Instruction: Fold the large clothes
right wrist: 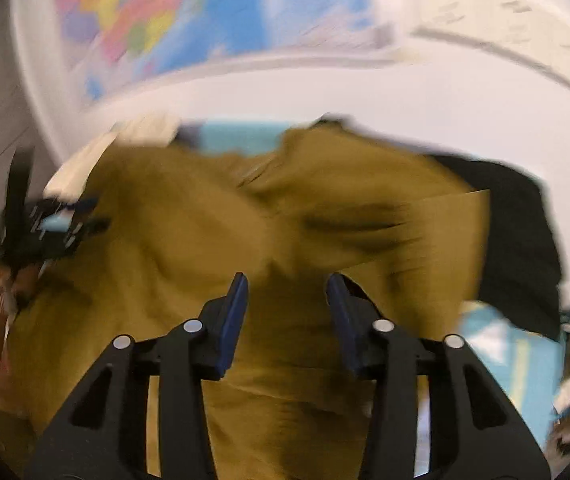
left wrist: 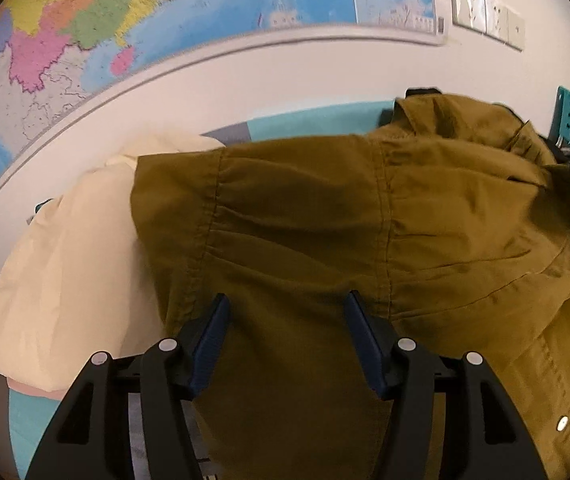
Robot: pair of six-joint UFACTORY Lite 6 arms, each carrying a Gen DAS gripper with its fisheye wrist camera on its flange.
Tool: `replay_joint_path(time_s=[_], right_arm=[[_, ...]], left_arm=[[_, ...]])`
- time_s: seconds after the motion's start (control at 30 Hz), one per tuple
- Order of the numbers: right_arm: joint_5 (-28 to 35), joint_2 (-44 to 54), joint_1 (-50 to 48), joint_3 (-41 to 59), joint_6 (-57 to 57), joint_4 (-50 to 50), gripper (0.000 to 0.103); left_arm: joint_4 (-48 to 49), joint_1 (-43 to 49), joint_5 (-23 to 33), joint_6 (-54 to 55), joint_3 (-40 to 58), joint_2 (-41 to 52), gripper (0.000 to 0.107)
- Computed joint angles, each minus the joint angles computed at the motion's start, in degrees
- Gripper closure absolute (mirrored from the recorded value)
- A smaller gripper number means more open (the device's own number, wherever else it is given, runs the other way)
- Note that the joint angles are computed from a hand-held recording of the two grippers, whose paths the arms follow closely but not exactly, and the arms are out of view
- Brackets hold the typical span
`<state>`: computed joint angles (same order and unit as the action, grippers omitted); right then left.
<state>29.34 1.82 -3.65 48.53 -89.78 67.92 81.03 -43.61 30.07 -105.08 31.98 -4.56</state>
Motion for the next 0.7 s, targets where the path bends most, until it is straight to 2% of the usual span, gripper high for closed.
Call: replay_joint_path(time_s=[0.1, 0.17, 0.2, 0.27, 0.43, 0.47, 0.53, 0.6, 0.67, 0.7], right_arm=[[-9.6, 8.1, 4.2, 3.8, 1.4, -2.0, 0.069], [-8.5, 13.6, 1.9, 8.2, 4.7, -2.5, 0.090], [-5.3, 14.7, -1.1, 9.8, 5.1, -1.7, 0.090], [-1.5, 13.3, -5.3, 9.8, 5.7, -0.1, 0.077], [7.4, 2.2, -10.8, 2.4, 0.7, 2.7, 0.067], [7.5, 0.8, -10.3, 1.1, 0.3, 2.0, 0.064], [3.6, -0.5, -8.0, -1.3, -1.7, 2.7, 0.062], [0.8, 2.9, -6.5, -0.1, -0.1, 1.3, 0.065], [-2.9, 6.1, -9.6, 1.0, -1.6, 2.9, 0.064], [-2.4, 7.7, -11.2, 2.2, 0.1, 2.9, 0.064]], left_arm=[[0.5, 0.0, 1.0, -1.1, 2.4, 4.8, 0.044], [0.2, -0.1, 1.8, -1.0, 4.3, 7.6, 0.043], [-0.2, -0.5, 2.4, -1.0, 4.7, 8.1, 0.043], [-0.1, -0.8, 2.5, -1.2, 4.4, 7.7, 0.042], [0.8, -0.3, 1.3, -1.6, 3.2, 6.3, 0.040], [1.2, -0.2, 1.2, -1.9, 3.2, 6.5, 0.038], [1.4, -0.3, 1.2, -2.0, 3.3, 6.7, 0.036], [0.0, -0.6, 1.4, -0.7, 3.9, 6.9, 0.034], [-1.8, -0.8, 1.4, 0.9, 3.6, 6.0, 0.034], [-2.3, -0.7, 1.4, 1.4, 3.3, 5.4, 0.034]])
